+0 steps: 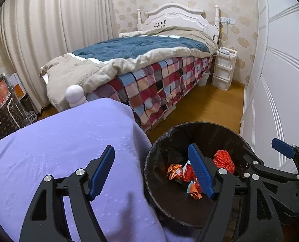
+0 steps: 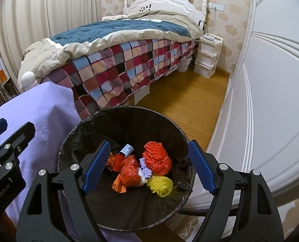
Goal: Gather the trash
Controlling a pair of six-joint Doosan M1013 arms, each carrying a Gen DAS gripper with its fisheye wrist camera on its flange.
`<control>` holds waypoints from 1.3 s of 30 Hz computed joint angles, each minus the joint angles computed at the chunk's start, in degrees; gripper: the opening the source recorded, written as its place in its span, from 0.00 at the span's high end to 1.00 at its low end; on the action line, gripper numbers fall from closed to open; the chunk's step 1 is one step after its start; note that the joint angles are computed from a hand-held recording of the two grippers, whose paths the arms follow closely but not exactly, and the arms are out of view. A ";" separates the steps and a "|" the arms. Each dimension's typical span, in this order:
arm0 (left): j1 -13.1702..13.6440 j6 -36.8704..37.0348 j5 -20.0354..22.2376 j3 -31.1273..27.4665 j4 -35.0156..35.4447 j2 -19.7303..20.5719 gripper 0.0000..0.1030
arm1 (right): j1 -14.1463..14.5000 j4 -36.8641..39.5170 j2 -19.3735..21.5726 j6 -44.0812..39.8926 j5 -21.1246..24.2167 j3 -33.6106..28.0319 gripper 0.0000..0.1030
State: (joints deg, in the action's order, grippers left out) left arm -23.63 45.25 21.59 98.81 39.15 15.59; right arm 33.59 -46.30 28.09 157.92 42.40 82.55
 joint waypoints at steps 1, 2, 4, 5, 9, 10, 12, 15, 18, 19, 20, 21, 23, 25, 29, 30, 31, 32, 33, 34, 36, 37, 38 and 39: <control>0.02 -0.58 -0.14 0.30 0.36 -0.33 0.29 | 0.20 -0.34 -0.17 0.32 0.07 0.18 0.24; 0.08 -1.77 -0.28 0.82 1.28 -0.94 0.28 | 0.41 -0.71 -0.37 0.69 0.14 0.43 0.24; -0.01 -4.67 0.01 1.67 3.97 -1.85 0.25 | 0.87 -1.41 -0.87 1.51 0.42 0.93 0.24; 0.03 -5.59 0.08 1.99 4.97 -2.19 0.25 | 1.14 -1.80 -1.16 2.16 0.55 1.25 0.23; -0.05 -10.59 0.47 3.80 9.72 -3.95 0.22 | 2.05 -2.65 -2.22 3.90 0.62 2.43 0.21; -0.11 -12.20 0.66 4.30 11.20 -4.43 0.21 | 2.40 -3.21 -2.55 4.50 0.74 2.79 0.20; -0.18 -14.85 0.76 5.37 13.61 -5.48 0.20 | 3.03 -4.45 -3.10 5.59 1.01 3.33 0.18; -0.19 -15.20 0.65 6.37 13.98 -6.58 0.19 | 4.11 -6.45 -4.24 7.40 1.15 4.33 0.17; -0.49 -16.56 1.62 7.37 15.88 -7.71 0.19 | 5.11 -8.90 -5.39 9.83 1.30 5.29 0.15; -0.53 -17.60 1.75 7.83 16.91 -8.20 0.18 | 5.45 -9.58 -5.61 10.57 1.46 5.48 0.14; -0.50 -18.67 1.69 8.32 17.76 -8.70 0.18 | 5.79 -10.36 -6.00 11.42 1.50 5.82 0.14; -0.46 -19.35 1.67 8.69 18.21 -9.09 0.18 | 5.99 -10.81 -6.28 11.91 1.43 6.09 0.13; -0.31 -20.74 1.76 9.46 18.95 -10.00 0.18 | 6.61 -11.94 -7.08 13.18 1.14 6.87 0.13; -0.34 -22.09 1.97 10.23 19.97 -10.85 0.18 | 7.23 -13.08 -7.70 14.33 1.09 7.54 0.13; -0.60 -25.17 2.41 11.63 22.86 -12.27 0.18 | 8.62 -15.07 -8.35 15.35 1.72 8.20 0.12; -0.63 -25.70 2.45 11.96 23.37 -12.56 0.18 | 8.97 -15.62 -8.52 15.70 1.78 8.43 0.12; -0.63 -26.15 2.45 12.23 23.79 -12.80 0.18 | 9.20 -15.93 -8.68 15.95 1.83 8.64 0.12; -0.62 -26.48 2.45 12.58 23.97 -13.11 0.18 | 9.41 -16.23 -8.80 16.17 1.86 8.79 0.12; -0.65 -26.69 2.50 12.77 24.05 -13.27 0.18 | 9.57 -16.36 -8.89 16.28 1.90 8.89 0.12; -0.61 -26.88 2.50 12.93 24.04 -13.44 0.18 | 9.72 -16.46 -9.01 16.38 1.88 9.04 0.12; -0.56 -27.75 2.48 13.29 24.49 -13.77 0.18 | 9.88 -16.58 -9.22 16.52 1.86 9.34 0.12; -0.44 -27.96 2.41 13.31 24.59 -13.83 0.18 | 9.98 -16.78 -9.34 16.80 1.98 9.52 0.12; -0.24 -27.96 2.26 13.21 24.60 -13.75 0.18 | 10.02 -16.80 -9.45 16.94 1.93 9.66 0.12; -0.25 -28.22 2.28 13.33 24.83 -13.86 0.18 | 10.04 -16.74 -9.55 17.01 1.83 9.77 0.12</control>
State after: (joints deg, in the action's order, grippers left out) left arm -23.88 17.03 23.87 112.14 63.98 1.74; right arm 43.64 -63.04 18.55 174.93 44.23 92.31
